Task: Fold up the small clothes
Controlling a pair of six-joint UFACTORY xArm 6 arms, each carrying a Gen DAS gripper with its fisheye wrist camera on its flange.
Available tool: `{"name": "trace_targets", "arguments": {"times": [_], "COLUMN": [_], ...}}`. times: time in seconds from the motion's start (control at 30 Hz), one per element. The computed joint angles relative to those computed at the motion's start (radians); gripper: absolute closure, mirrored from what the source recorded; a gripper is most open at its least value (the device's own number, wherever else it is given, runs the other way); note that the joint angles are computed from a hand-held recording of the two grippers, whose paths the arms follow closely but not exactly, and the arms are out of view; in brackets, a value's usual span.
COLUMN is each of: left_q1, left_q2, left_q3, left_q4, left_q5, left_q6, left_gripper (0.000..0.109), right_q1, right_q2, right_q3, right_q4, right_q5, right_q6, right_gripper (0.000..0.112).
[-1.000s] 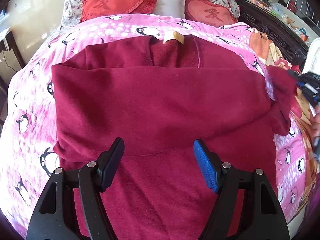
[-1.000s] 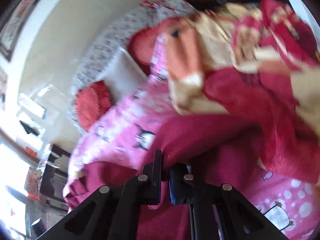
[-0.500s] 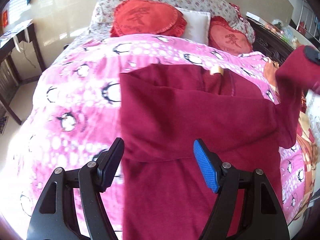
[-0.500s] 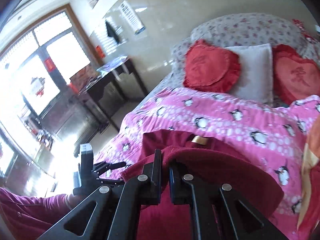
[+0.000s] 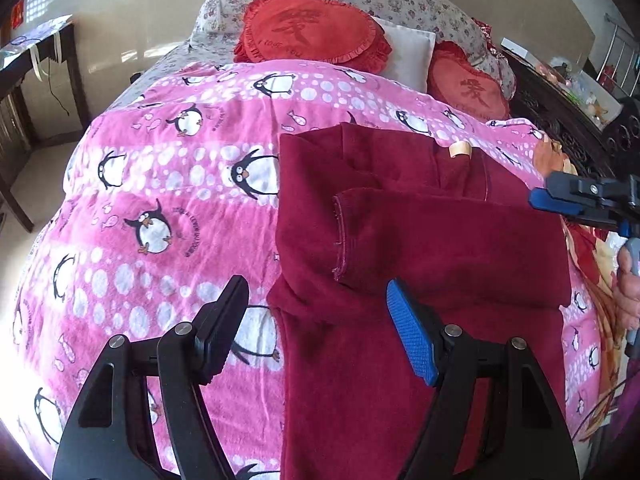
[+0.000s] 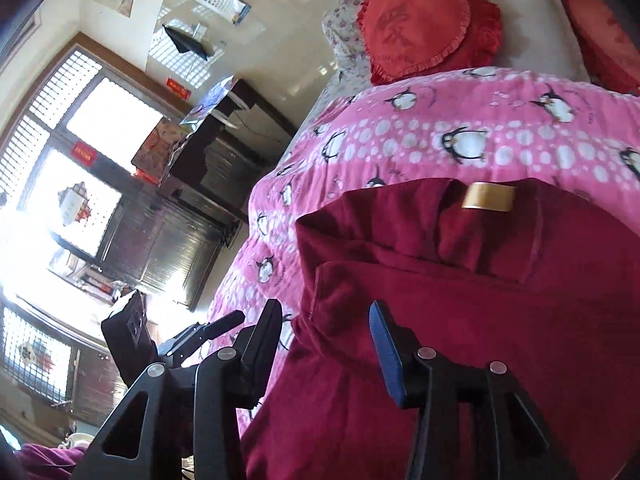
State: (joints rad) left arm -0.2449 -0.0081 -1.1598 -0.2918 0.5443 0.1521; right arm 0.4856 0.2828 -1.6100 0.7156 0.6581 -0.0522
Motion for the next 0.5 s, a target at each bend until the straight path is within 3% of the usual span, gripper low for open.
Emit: {"name": "trace_targets", "arguments": {"times": [0.13, 0.27, 0.37, 0.43, 0.5], "left_q1": [-0.026, -0.044, -0.058, -0.065, -0.070], "left_q2": [0.096, 0.195, 0.241, 0.257, 0.247], "left_q3": [-0.083, -0.177, -0.225, -0.243, -0.230], "left_q4": [0.010, 0.021, 0.060, 0.108, 0.153], "left_q5": [-0.006, 0.011, 0.028, 0.043, 0.022], "left_q6": [-0.018, -0.050, -0.080, -0.118, -0.148], "left_gripper": [0.036, 0.037, 0.065, 0.089, 0.096], "right_q1": [-0.026, -0.090, -0.112, -0.115, -0.118], "right_q2": [-0.232, -0.397, -0.482, -0.532, -0.557], "right_q3": [0.320, 0.550, 0.675, 0.731, 0.768], "right_q4": [-0.185, -0.222, -0.213, -0.223, -0.222], "right_q5": [-0.154, -0.197, -0.207, -0.213, -0.240], "right_q6": [0.149, 0.266, 0.303, 0.327, 0.346], "right_gripper": [0.068, 0.066, 0.066, 0.066, 0.066]}}
